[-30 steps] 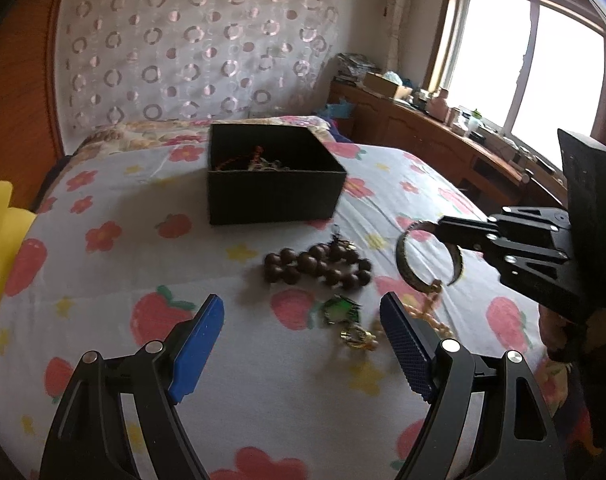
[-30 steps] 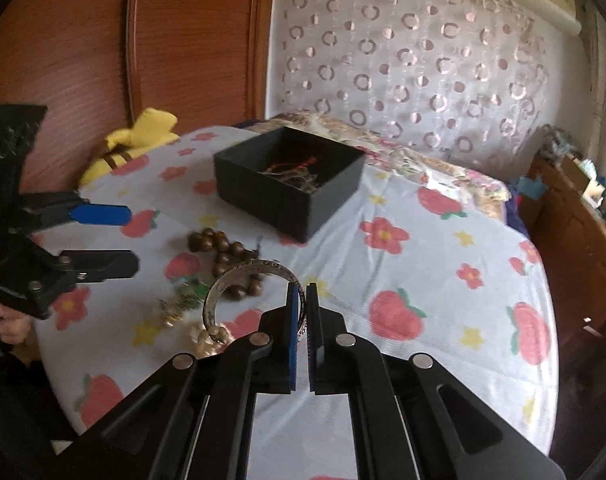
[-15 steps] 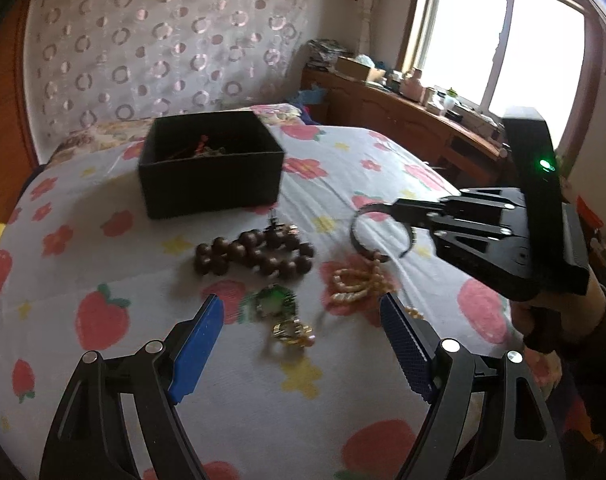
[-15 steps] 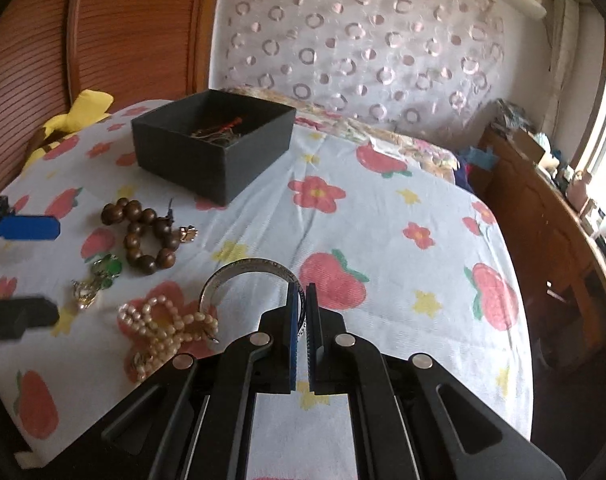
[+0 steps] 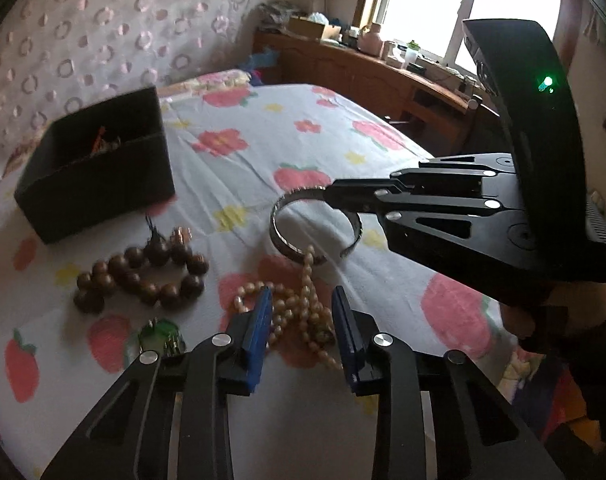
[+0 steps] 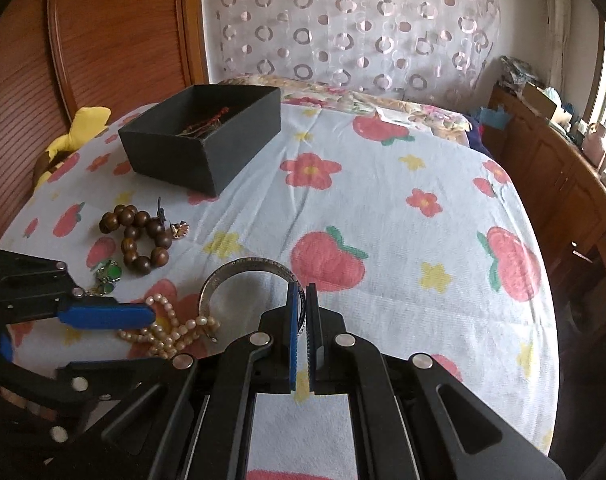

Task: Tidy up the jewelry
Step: 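Lift the silver bangle with the right tool while the left tool grasps the pearl strand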

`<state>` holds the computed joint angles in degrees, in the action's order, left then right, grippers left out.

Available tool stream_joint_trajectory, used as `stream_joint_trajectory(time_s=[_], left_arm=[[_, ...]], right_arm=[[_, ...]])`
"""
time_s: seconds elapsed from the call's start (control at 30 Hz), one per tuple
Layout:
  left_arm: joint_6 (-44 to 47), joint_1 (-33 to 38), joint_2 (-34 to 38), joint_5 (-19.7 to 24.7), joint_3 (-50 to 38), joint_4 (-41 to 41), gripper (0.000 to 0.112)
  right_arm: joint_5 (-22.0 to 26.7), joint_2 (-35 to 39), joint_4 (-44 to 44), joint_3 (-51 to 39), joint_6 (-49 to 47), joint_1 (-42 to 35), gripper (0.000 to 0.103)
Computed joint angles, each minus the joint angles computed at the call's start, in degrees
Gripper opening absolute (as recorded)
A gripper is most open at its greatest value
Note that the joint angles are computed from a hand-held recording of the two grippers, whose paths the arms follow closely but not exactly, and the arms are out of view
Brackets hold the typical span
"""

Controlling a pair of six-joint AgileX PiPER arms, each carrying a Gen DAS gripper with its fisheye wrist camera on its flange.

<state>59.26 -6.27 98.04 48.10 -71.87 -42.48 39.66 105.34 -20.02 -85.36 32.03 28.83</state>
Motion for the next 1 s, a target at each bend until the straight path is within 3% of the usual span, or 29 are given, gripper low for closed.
stream_joint_trajectory(time_s=[0.03,0.1,0.17,0.5,0.67,0.73,0.8,0.83,1.0], left_arm=[[-0.2,-0.1,0.3,-0.1,-0.4,0.1,0.027],[-0.4,-0.2,1.1,0.8,-1.4,0.1,0.009],[0.7,0.0,0.8,1.4,-1.2,-0.1,0.0],[5.6,1.0,-1.5,3.6,0.8,-3.3,0.0],[3.1,2.3,-2.6,0.5,0.9,-3.2,0.0],[0.5,2.7,-1.4,0.7,-0.9,-2.1,0.004],[-1.0,3.2,0.2,1.4,-2.9,-1.5,0.03],[-1.3,3.0,0.7,1.3,-3.5,-1.3,0.035],[-3.7,0.7,3.7,2.5,-6.4,1.0,0.037]], right_arm=[[-0.2,-0.1,0.8,0.0,-0.5,-0.3,0.004],[-0.6,0.0,2.6,0.0,-1.5,-0.9,0.004],[-0.8,0.3,3.8,-0.2,-2.2,-1.3,0.004],[-2.2,3.3,9.8,-3.5,-3.7,-2.9,0.004],[-2.2,3.1,7.5,-3.3,-2.0,-2.2,0.005],[-2.3,3.1,7.8,-3.2,-2.2,-2.4,0.005],[-2.5,2.9,7.2,-2.9,-1.6,-2.4,0.005],[-2.6,2.8,7.3,-2.7,-1.6,-2.5,0.005],[-3.8,1.9,7.9,-1.1,-1.4,-3.3,0.005]])
